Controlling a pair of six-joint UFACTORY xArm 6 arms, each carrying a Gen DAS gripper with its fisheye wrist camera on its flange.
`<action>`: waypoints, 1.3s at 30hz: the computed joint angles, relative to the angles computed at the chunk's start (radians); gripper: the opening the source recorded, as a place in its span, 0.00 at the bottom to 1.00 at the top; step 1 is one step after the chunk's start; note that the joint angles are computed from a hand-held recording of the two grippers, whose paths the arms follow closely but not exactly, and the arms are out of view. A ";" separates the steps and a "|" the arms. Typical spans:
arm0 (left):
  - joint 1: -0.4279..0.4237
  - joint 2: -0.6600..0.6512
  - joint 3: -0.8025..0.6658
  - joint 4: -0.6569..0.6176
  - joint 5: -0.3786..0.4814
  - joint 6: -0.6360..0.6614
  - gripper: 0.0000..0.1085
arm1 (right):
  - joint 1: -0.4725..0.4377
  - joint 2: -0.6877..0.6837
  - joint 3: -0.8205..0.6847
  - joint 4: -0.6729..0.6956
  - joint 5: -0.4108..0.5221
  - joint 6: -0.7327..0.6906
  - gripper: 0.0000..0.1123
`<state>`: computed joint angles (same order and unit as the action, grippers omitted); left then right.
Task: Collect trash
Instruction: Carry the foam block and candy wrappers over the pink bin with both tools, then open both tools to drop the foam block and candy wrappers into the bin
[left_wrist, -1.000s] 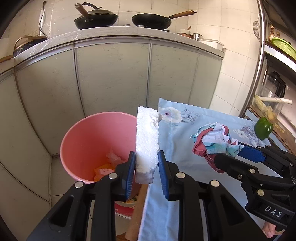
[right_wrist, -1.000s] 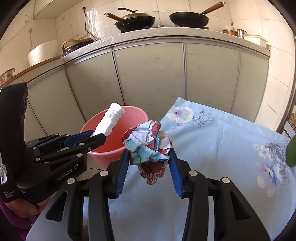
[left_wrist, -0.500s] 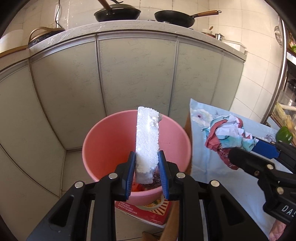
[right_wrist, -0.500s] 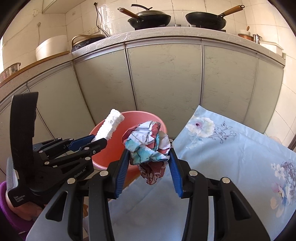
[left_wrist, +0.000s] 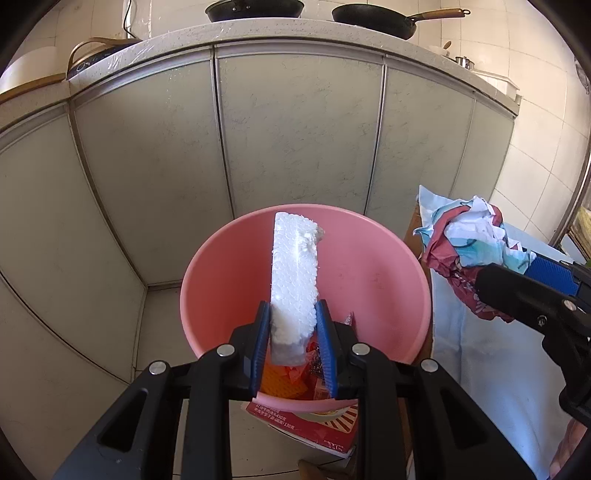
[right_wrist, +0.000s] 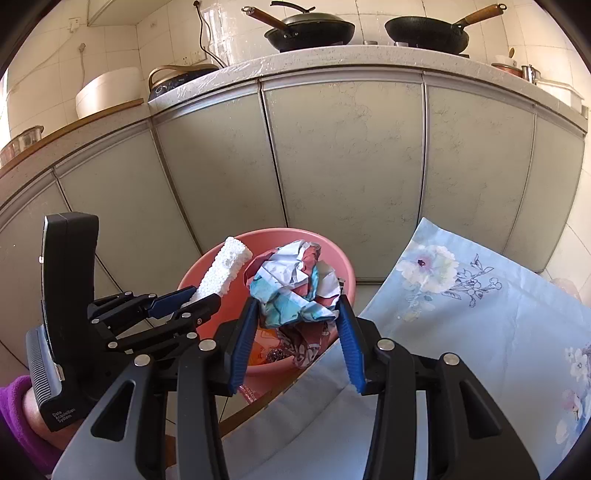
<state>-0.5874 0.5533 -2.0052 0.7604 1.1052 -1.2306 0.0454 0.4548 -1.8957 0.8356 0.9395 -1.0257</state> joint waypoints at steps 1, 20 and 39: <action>0.002 0.003 -0.004 -0.003 0.002 0.001 0.22 | 0.002 0.017 -0.021 -0.007 0.010 0.011 0.39; 0.053 0.033 -0.006 -0.099 0.006 0.023 0.23 | 0.057 0.199 -0.229 -0.099 0.071 0.103 0.39; 0.065 0.054 -0.038 -0.141 0.006 0.028 0.34 | 0.065 0.290 -0.352 -0.146 0.102 0.211 0.43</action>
<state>-0.5220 0.6074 -2.0428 0.6195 1.1113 -1.2025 0.1109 0.7452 -2.2476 0.6893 1.0411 -0.8146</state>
